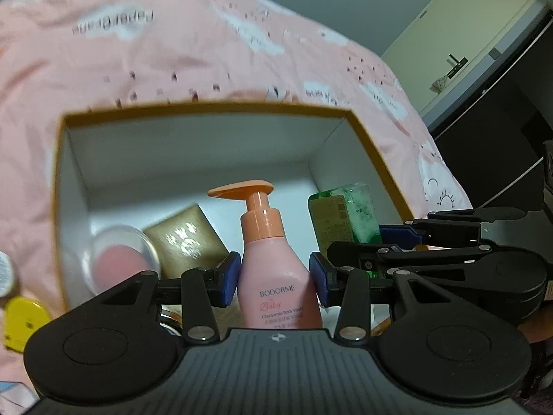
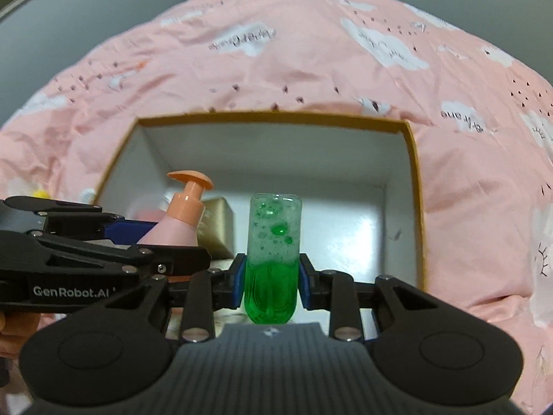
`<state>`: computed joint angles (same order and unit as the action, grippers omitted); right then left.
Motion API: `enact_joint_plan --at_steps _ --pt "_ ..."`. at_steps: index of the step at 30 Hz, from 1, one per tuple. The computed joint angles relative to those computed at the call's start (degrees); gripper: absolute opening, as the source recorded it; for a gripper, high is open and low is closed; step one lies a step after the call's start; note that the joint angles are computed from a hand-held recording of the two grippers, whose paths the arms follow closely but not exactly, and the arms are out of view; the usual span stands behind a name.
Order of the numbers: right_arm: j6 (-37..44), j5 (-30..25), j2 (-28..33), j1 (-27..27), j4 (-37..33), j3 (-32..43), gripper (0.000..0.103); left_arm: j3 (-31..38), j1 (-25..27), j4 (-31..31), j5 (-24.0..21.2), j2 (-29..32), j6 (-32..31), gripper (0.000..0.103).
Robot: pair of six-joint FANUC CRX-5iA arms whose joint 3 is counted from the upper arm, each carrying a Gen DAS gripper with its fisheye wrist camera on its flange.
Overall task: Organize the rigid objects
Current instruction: 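Carry the pump bottle and green soap into the box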
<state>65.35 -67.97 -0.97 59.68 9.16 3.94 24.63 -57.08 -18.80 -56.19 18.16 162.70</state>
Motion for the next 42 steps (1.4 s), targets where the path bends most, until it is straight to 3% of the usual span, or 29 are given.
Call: enact_joint_plan --at_steps 7,23,42 --pt "3.7 -2.3 3.3 -2.2 -1.4 1.2 0.03 -5.2 3.5 8.7 7.2 0.2 -2.2 0.049" --pt "9.5 -7.0 10.1 -3.9 -0.9 3.9 0.03 -8.2 5.3 14.0 9.8 0.2 -2.7 0.049" --pt "13.6 -5.5 5.0 -0.8 3.8 0.2 0.044 -7.9 6.7 19.7 12.7 2.6 -5.5 0.05"
